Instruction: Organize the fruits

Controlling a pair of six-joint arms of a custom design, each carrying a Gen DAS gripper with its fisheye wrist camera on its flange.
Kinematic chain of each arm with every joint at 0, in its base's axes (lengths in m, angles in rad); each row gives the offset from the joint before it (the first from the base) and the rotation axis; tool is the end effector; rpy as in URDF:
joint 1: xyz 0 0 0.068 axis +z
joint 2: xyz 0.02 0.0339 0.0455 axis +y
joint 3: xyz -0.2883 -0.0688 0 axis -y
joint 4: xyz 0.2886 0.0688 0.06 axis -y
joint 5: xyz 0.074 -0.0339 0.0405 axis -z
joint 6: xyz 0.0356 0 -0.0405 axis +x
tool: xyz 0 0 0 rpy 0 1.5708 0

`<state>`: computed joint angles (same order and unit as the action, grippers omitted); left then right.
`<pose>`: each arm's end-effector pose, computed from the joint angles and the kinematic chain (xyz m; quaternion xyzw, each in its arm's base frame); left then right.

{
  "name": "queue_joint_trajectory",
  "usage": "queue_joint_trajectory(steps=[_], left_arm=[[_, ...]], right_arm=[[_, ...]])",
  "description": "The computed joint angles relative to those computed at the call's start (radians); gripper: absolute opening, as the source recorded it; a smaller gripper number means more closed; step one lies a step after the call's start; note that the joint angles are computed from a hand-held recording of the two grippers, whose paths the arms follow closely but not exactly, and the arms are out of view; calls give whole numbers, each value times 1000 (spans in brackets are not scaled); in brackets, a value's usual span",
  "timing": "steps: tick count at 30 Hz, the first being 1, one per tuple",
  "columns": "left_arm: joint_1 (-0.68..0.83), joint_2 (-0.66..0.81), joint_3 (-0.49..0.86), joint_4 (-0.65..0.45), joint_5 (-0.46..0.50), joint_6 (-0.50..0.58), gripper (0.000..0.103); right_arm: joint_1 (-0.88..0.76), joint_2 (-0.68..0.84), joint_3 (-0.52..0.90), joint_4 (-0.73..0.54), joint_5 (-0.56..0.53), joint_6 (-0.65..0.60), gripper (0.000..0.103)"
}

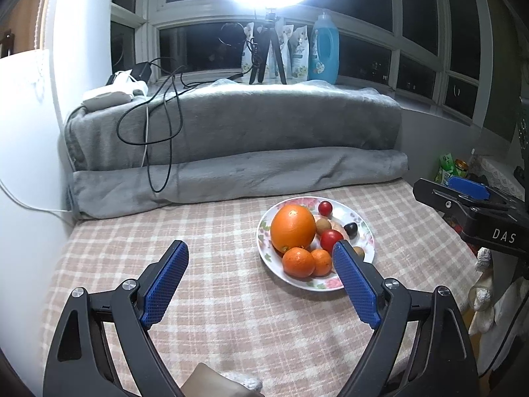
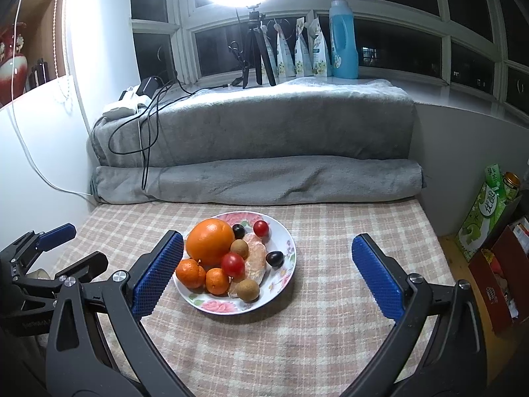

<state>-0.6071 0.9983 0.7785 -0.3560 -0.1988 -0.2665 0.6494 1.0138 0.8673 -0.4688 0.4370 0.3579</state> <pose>0.2093 -0.1368 0.2922 0.1015 0.8698 -0.1219 0.4672 0.2071 0.1383 0.3141 -0.0273 0.8722 0.0480 0.4860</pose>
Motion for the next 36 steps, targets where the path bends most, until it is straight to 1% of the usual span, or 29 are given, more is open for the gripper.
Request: queue_joint_trajectory(steps=[36], left_arm=[[-29,-40,-6,-10,-16,-18,89]], right_arm=[[31,-6,-1,-8,22,24,103]])
